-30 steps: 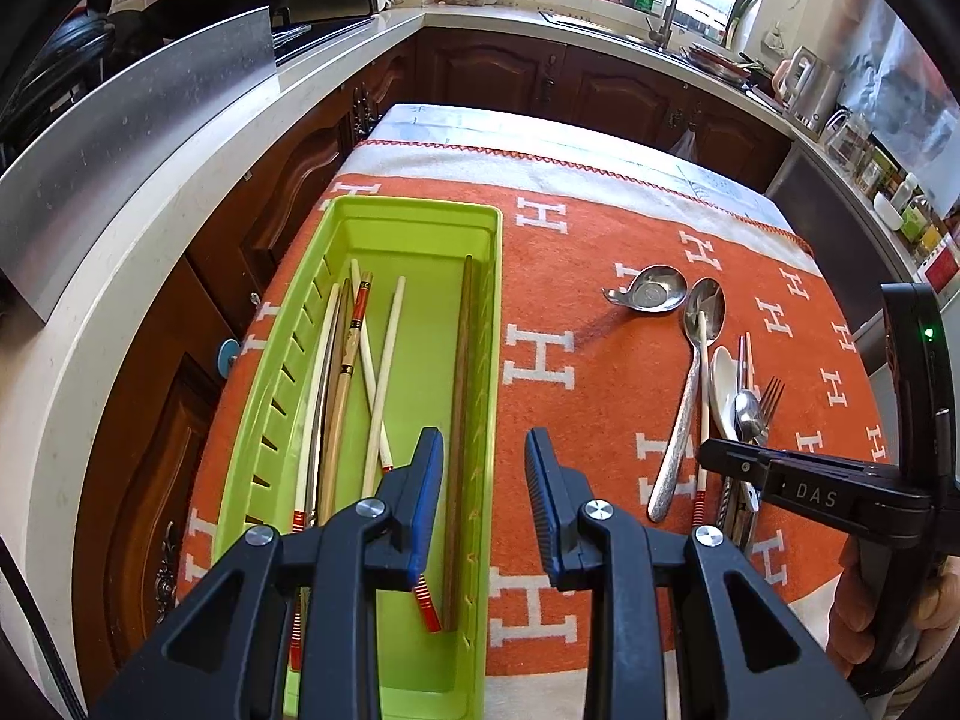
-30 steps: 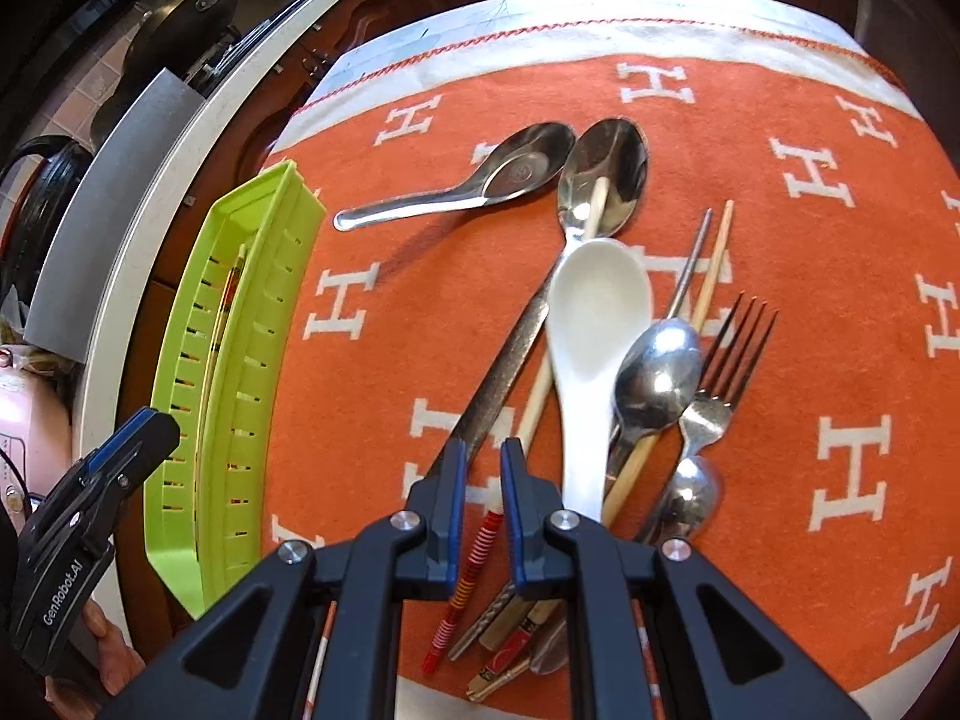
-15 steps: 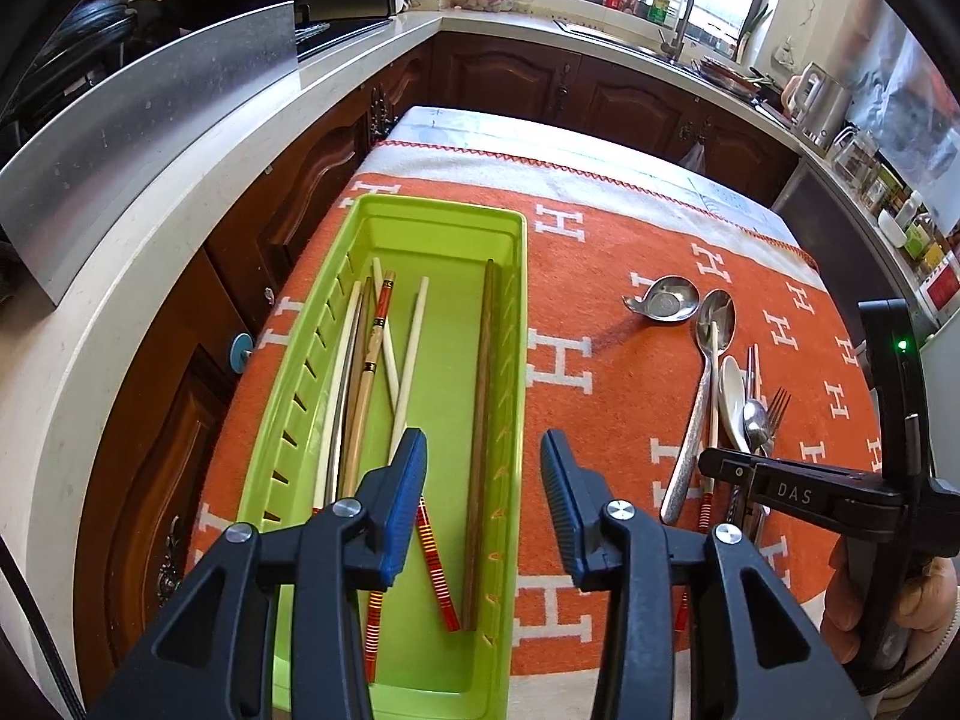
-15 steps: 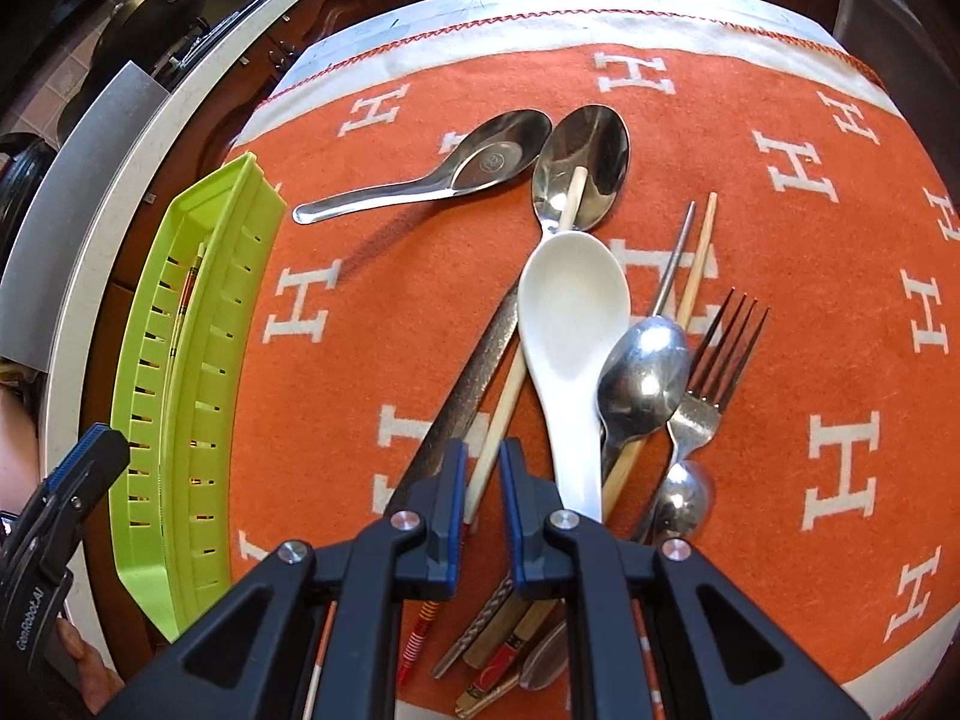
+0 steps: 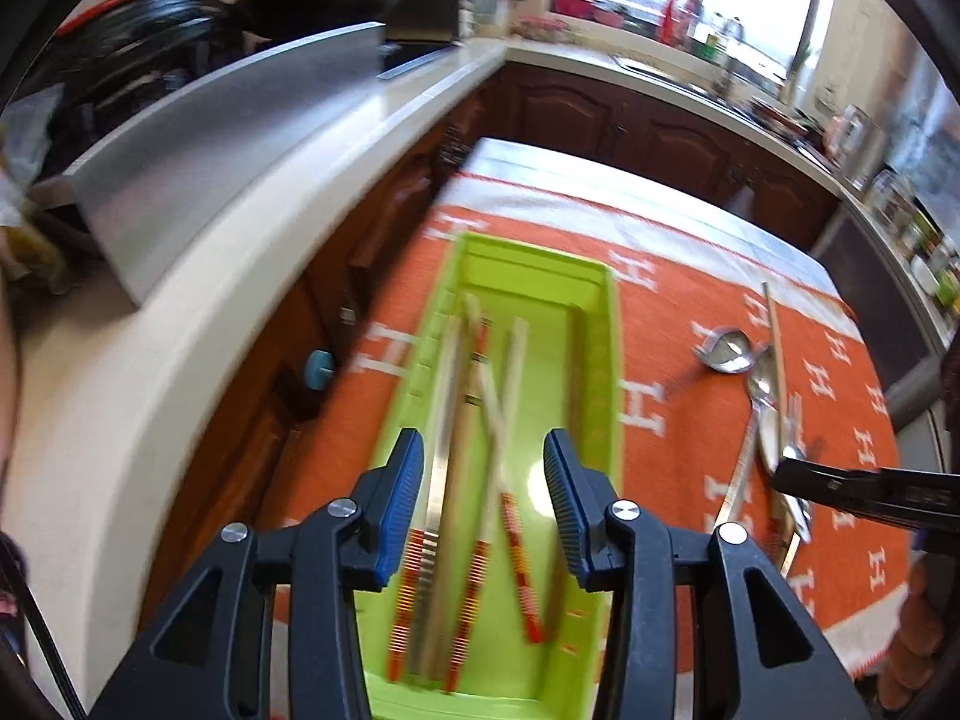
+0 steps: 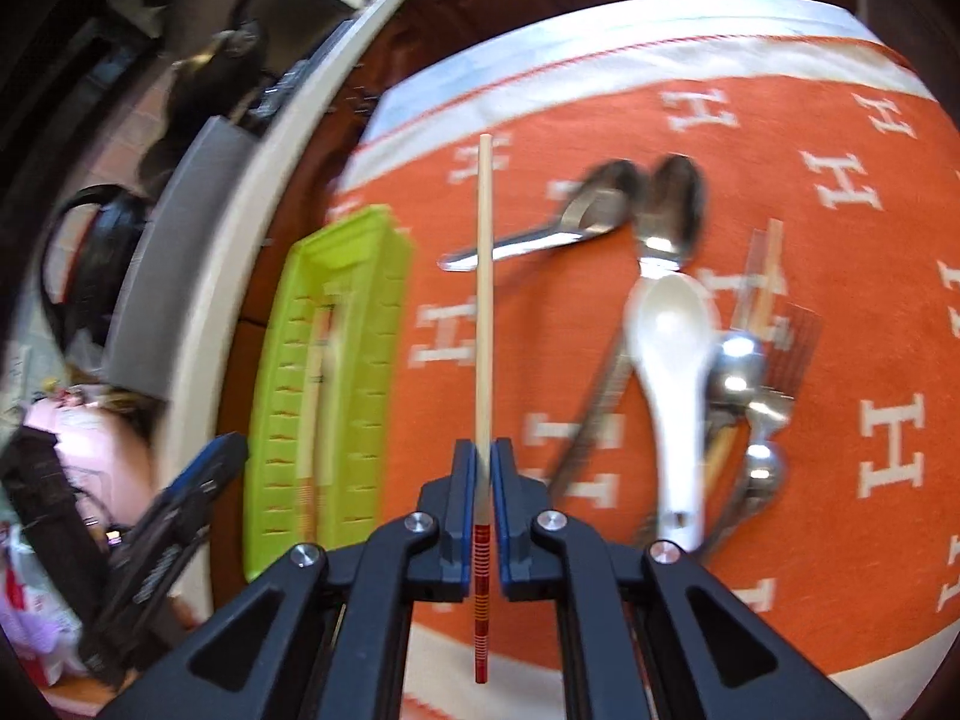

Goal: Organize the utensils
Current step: 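Lower the wooden chopstick into the green tray and open the right tool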

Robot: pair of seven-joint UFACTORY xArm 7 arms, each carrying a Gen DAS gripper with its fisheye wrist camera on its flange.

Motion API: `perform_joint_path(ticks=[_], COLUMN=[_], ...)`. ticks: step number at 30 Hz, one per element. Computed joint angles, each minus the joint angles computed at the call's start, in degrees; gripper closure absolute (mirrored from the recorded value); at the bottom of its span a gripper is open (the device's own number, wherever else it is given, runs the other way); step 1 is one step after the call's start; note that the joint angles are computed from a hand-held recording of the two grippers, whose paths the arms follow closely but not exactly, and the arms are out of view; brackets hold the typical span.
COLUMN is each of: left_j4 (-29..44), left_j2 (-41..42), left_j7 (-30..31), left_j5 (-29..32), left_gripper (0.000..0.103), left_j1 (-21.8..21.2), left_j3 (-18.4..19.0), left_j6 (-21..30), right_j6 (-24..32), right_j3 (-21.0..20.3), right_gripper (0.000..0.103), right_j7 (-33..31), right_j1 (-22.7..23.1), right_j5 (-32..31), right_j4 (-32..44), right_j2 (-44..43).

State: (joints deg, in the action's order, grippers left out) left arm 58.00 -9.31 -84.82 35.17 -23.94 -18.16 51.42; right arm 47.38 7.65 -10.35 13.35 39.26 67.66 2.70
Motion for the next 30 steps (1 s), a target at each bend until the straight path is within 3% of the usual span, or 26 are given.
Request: perform_joint_path(ticks=[7,14,20,30], left_j4=[-1.33,-1.37,-0.49,3.05], left_j2=[-3.40,-3.19,-2.39,1.50], left_j7=[-2.65,-1.99,-1.46,0.41], left_j5=[0.70,-0.16,-0.31,0.39], left_gripper=[0.049,0.048,0.048,0.048], left_j1=[1.40,1.57,1.18,-1.05], left_j3=[-0.69,-1.15,-1.12,-0.76], left_j6=[5.35,6.54,7.14,5.85], right_j6=[4.99,7.25,7.06,1.46], right_j3=[2.82,4.62,4.79,2.36], right_gripper=[0.097,0.096,0.094,0.094], right_j7=[-0.74,4.21,4.74,0.19], right_j1=[2.32,4.24,3.86,2.25], right_j5=[0.90,-2.44,-4.29,-7.75], right_j4=[9.74,16.85,15.28,4.36], right_j2=[5.58,12.83,12.43,3.47])
